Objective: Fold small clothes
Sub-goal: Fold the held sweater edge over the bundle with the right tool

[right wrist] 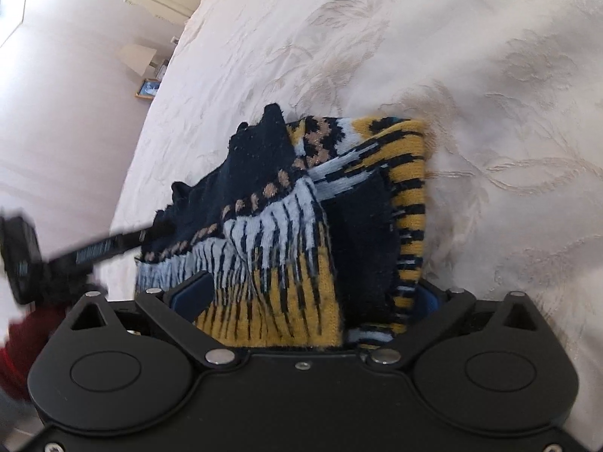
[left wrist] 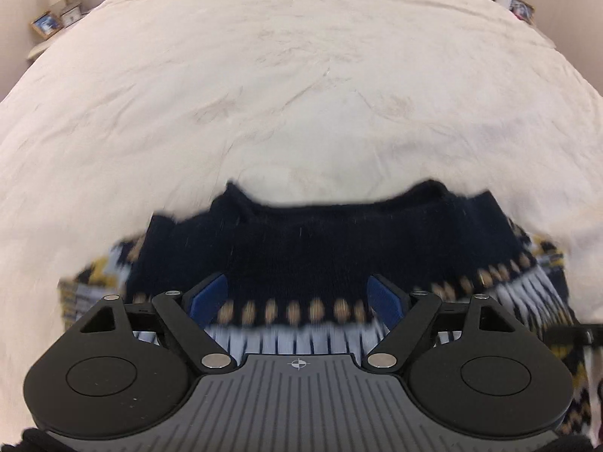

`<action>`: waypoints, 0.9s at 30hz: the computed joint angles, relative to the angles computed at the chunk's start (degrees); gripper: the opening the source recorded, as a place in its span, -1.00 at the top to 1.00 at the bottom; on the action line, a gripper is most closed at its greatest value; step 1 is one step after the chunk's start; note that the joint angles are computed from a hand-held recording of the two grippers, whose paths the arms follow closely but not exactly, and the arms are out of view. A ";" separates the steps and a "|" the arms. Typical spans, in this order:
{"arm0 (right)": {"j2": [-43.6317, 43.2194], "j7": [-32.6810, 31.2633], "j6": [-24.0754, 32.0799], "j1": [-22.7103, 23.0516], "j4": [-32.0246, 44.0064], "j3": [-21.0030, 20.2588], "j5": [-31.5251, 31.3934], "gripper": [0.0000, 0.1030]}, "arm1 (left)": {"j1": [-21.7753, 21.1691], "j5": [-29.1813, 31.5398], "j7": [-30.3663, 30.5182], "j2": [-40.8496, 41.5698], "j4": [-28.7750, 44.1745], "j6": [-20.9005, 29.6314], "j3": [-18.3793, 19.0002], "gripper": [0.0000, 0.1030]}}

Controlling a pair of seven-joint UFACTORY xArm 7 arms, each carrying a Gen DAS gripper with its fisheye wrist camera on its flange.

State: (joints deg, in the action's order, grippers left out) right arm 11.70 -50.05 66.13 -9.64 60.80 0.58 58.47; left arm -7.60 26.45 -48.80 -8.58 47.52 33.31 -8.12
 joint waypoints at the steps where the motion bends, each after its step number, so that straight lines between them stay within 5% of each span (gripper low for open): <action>1: 0.08 0.47 -0.43 0.19 0.21 0.02 -0.45 -0.66 | -0.45 -0.51 -0.02 -1.05 -0.82 0.90 -0.34 -0.56; 3: -0.34 0.45 -0.74 0.23 0.23 -0.12 -1.86 -0.30 | -1.23 -0.98 0.25 -2.02 -1.76 2.59 -1.16 -0.56; 9: -1.99 0.90 1.18 -0.65 -1.20 -0.92 -2.88 0.28 | -2.66 -1.03 -0.04 -0.13 -2.80 5.56 -2.28 -0.61; 12: -4.38 1.82 -1.31 0.45 -2.94 -0.84 -3.54 0.39 | -2.90 -0.82 0.73 2.77 -1.44 4.97 -1.17 -0.75; 17: -9.62 4.53 -5.77 3.30 -5.21 -0.84 -5.06 0.42 | -2.76 -4.11 5.88 0.52 -0.84 4.89 0.76 -0.64; 27: -18.87 11.94 -7.50 9.47 -5.86 -1.02 -9.00 0.43 | 0.58 -10.70 9.47 -26.54 -15.49 8.21 0.20 -0.64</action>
